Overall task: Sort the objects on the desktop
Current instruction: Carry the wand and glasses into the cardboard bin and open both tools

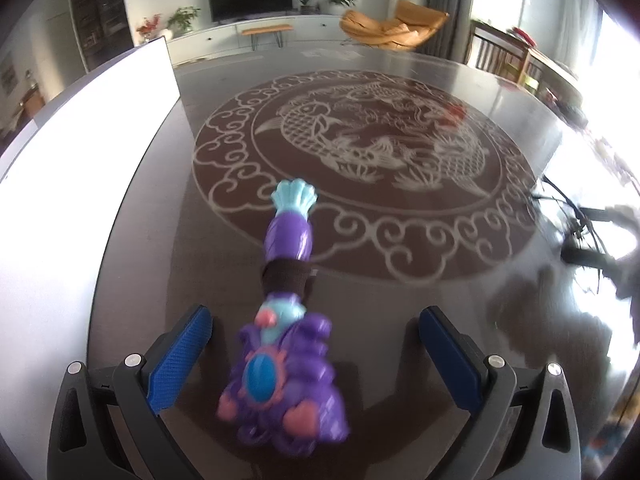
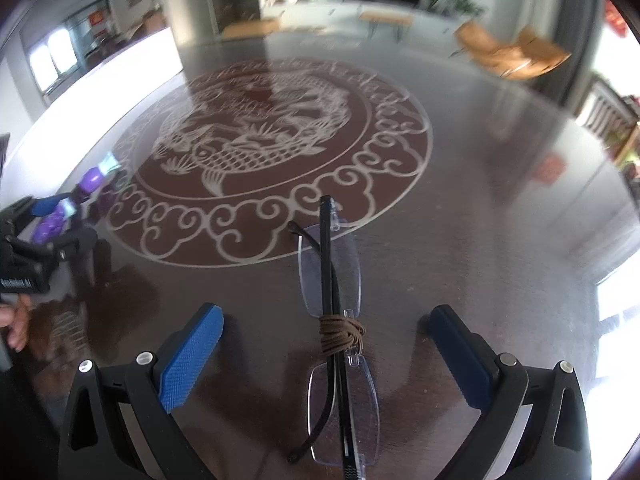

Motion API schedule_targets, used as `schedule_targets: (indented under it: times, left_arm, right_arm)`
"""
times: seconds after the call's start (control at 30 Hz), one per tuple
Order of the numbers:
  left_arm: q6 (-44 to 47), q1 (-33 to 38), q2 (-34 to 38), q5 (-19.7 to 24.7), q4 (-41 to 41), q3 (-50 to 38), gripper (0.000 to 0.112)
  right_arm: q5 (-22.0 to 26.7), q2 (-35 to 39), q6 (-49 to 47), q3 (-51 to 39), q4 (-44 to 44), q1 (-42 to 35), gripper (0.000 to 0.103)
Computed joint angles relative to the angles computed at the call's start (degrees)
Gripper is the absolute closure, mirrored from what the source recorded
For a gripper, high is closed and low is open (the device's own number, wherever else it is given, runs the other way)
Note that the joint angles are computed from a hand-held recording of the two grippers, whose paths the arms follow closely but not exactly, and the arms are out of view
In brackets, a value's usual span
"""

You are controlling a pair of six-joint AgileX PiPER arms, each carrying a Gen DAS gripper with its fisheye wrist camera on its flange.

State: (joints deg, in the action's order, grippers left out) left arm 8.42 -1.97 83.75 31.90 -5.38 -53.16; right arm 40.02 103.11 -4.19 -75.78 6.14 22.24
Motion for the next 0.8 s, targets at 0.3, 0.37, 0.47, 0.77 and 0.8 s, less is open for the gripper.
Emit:
schedule_targets:
  times: [0.3,0.37,0.47,0.77,0.8]
  left_arm:
    - [11.12,5.28,0.43,3.98,-14.55,-2.48,0.038]
    - [9.58,4.74,0.19,2.79,-12.42,-2.19,0.061]
    - [11.04,5.84,-1.26,1.09,-13.54,-0.09,0.075]
    - [20.96,12.12,-10.48,2.48,-25.63,4.81,0.086]
    - [21.3,13.15,-11.95,3.34,-26.8,5.2,0.086]
  right_arm:
    - [18.12,8.17,-4.08,-17.02,-4.13,3.14,0.007]
    - [18.58,8.32,-4.23,-17.37,-2.69,2.66,0.025]
    - [17.3,7.37,-2.11,-17.04,-3.03,2.08,0.087]
    - [18.04,0.75,-2.62,-17.5,0.71,-0.12,0.092]
    - [18.53,0.54,-3.1,-18.54,1.17,-0.25,0.092]
